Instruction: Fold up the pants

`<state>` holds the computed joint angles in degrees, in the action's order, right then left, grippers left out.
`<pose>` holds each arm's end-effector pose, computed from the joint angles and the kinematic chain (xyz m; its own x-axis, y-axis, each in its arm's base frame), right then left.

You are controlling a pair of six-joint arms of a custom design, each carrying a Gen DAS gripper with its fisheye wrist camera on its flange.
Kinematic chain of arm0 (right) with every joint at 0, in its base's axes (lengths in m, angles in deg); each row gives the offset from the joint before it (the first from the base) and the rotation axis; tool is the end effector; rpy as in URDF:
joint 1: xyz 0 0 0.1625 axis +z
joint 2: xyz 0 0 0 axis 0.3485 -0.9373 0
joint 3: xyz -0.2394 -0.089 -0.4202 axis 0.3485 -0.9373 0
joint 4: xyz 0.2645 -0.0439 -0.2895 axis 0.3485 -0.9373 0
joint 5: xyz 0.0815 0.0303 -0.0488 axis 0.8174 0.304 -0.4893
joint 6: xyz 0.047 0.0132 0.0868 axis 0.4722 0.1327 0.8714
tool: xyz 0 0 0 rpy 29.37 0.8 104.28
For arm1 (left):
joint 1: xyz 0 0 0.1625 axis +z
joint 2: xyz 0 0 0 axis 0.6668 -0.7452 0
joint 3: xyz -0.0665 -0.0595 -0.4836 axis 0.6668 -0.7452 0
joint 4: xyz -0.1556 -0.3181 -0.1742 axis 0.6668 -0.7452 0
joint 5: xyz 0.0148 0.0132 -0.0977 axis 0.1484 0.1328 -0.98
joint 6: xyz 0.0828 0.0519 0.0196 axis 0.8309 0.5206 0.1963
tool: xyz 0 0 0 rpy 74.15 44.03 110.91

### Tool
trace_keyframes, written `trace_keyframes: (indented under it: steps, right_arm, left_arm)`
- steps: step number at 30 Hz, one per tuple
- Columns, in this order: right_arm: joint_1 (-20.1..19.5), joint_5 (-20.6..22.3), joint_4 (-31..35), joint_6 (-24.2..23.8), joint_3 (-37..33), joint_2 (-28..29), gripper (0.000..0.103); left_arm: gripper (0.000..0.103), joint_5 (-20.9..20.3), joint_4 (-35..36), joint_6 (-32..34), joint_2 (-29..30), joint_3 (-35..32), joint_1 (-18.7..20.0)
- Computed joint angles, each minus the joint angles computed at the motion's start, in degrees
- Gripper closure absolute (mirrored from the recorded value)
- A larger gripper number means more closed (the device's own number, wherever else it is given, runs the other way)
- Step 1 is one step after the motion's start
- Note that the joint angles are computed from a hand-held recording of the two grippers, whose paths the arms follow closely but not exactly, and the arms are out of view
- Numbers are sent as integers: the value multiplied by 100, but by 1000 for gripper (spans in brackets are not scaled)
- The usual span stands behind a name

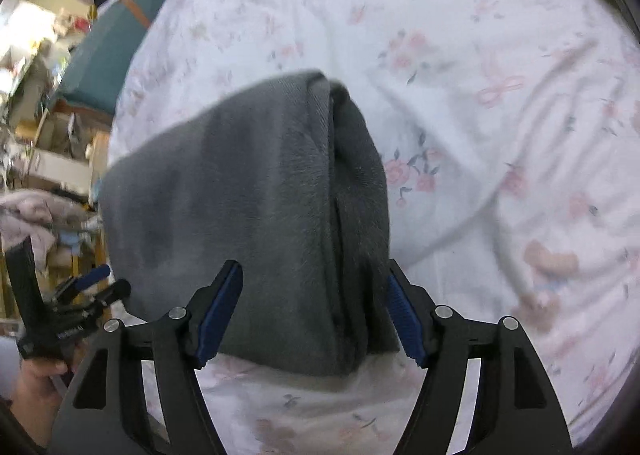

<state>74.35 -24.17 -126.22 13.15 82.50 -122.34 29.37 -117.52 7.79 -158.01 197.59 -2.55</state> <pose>0.1245 -0.3367 0.1690 -0.9355 0.1455 0.3220 0.0415 0.9502 -0.3090 -0.1087 -0.3420 0.1902 -0.6801 0.2217 -0.6988 0.3606 0.9311 -0.0555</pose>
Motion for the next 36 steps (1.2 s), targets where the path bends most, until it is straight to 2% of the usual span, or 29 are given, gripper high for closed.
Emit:
trace_keyframes:
  steps: [3,7,9,11,13,16,18,21,24,27,28,30,32,36]
  right_arm:
    - [189,-178,-419,159,208,7,30]
    - [287,-215,-836,394,459,-96,30]
    - [201,-106,-1194,542,613,-64,30]
    - [119,2,-1602,692,772,27,30]
    - [65,58,-1706,743,815,37,30]
    - [12,137,-1805,694,820,71,30]
    - [-35,195,-1862,696,808,123,30]
    - [-77,164,-1816,718,765,199,30]
    - [-70,136,-1762,654,737,265,31]
    - [48,-58,-1478,522,607,403,41]
    - [40,-51,-1424,493,582,467,45]
    - [16,-11,-1202,420,499,612,68]
    - [55,-73,-1046,343,415,716,97]
    - [131,582,-1232,-127,531,446,98]
  left_arm:
    - [19,286,139,-256,-31,104,-486]
    - [19,321,397,-668,-520,117,-656]
    - [19,286,182,-908,-754,191,-699]
    - [19,250,-438,-843,-711,307,-588]
    - [19,201,-917,-730,-674,436,-532]
    - [19,201,-1224,-613,-436,510,-499]
    - [24,22,-1526,-481,-264,553,-406]
    - [43,-409,-1937,-148,1,565,-210]
    - [46,-557,-1848,-96,291,494,-96]
    - [61,-663,-1780,-2,522,437,8]
    - [73,-637,-1788,9,588,437,23]
    - [96,-755,-1969,184,610,436,113]
    - [98,-951,-1956,297,451,365,199]
    - [99,-1091,-1688,213,-201,281,141]
